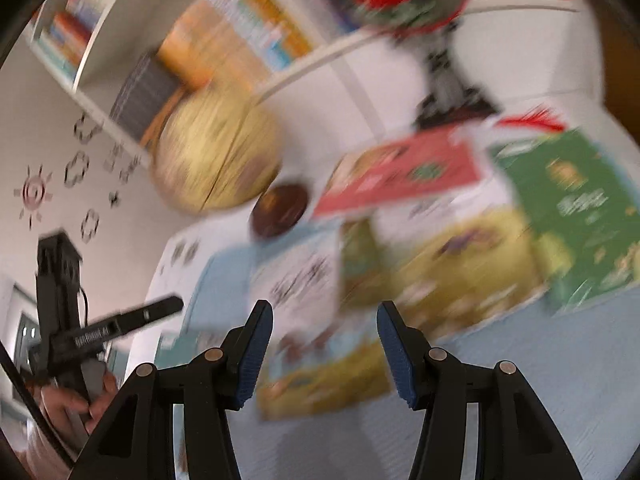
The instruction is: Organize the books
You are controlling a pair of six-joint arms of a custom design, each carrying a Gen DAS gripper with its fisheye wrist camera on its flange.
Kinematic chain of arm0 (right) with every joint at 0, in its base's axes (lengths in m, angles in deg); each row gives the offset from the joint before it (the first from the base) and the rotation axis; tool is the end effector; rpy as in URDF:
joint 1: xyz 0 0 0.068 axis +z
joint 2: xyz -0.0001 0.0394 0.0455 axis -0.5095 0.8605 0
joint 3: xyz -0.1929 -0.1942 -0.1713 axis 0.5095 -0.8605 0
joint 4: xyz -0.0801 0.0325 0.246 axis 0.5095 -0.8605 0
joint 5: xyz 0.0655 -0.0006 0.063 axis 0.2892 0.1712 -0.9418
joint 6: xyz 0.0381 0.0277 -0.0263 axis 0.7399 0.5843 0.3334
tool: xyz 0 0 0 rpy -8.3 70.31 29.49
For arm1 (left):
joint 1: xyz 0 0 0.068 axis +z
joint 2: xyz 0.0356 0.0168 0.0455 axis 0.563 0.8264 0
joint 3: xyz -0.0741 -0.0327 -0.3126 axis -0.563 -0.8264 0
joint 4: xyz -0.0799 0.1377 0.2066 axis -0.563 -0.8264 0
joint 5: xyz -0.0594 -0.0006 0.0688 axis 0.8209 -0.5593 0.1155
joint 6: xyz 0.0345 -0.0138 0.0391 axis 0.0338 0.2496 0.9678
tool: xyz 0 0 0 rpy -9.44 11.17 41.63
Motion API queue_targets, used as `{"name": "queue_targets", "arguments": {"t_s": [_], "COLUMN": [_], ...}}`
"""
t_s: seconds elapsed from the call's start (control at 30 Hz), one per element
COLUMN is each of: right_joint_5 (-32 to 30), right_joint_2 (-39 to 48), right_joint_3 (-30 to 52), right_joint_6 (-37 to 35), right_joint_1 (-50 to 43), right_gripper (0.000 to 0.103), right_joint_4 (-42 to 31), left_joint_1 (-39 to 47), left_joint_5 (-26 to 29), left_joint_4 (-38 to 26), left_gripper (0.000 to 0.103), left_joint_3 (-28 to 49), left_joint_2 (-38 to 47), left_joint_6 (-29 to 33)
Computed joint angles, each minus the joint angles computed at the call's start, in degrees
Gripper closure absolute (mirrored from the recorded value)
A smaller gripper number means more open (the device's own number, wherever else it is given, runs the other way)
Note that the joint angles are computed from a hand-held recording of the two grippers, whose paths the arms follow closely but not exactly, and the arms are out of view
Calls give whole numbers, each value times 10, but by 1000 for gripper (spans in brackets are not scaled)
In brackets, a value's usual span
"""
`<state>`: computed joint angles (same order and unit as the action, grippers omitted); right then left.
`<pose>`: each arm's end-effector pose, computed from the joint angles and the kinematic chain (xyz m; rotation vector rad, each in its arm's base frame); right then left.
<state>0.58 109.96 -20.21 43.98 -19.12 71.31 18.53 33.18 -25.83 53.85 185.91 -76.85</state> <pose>0.2499 0.0551 0.2332 0.5822 2.2573 0.6315 0.3777 -0.1191 0.2940 0.4966 2.5932 -0.5532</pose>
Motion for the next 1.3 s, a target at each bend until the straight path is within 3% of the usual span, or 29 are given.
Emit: {"name": "queue_targets", "arguments": {"t_s": [0.1, 0.27, 0.33, 0.47, 0.67, 0.87, 0.93, 1.0, 1.1, 1.23, 1.3], "right_joint_5": [-59, -151, -191, -229, -267, -281, -276, -270, -263, -260, -257], "right_joint_2": [4, 111, 177, 271, 336, 355, 360, 366, 373, 380, 379], "right_joint_3": [-39, -53, -41, 0, 43, 67, 78, 90, 96, 107, 110], "right_joint_6": [-56, -132, -140, -148, -128, -133, -136, -140, -135, -128, -128], "right_joint_1": [-103, -212, -246, -276, -297, -289, -282, -276, -273, -276, -277], "right_gripper": [50, 50, 50, 50, 50, 50, 50, 50, 50, 50, 48], "right_joint_4": [64, 188, 235, 263, 267, 261, 251, 238, 240, 233, 224], "left_joint_1": [-47, -90, -98, -105, -110, -127, -132, -129, -130, -143, -140], "left_joint_5": [-1, -14, -34, -34, -83, -189, -216, -212, -203, -199, -180], "left_joint_4": [77, 161, 175, 214, 194, 207, 186, 151, 203, 125, 145], "left_gripper": [35, 35, 37, 40, 40, 37, 36, 36, 36, 35, 36], "left_joint_3": [-6, 40, 61, 94, 153, 163, 189, 227, 198, 282, 266], "left_joint_2": [28, 137, 168, 214, 257, 257, 270, 294, 291, 345, 342], "left_joint_6": [-66, -163, -185, -196, -218, -207, -199, -214, -217, -204, -207]}}
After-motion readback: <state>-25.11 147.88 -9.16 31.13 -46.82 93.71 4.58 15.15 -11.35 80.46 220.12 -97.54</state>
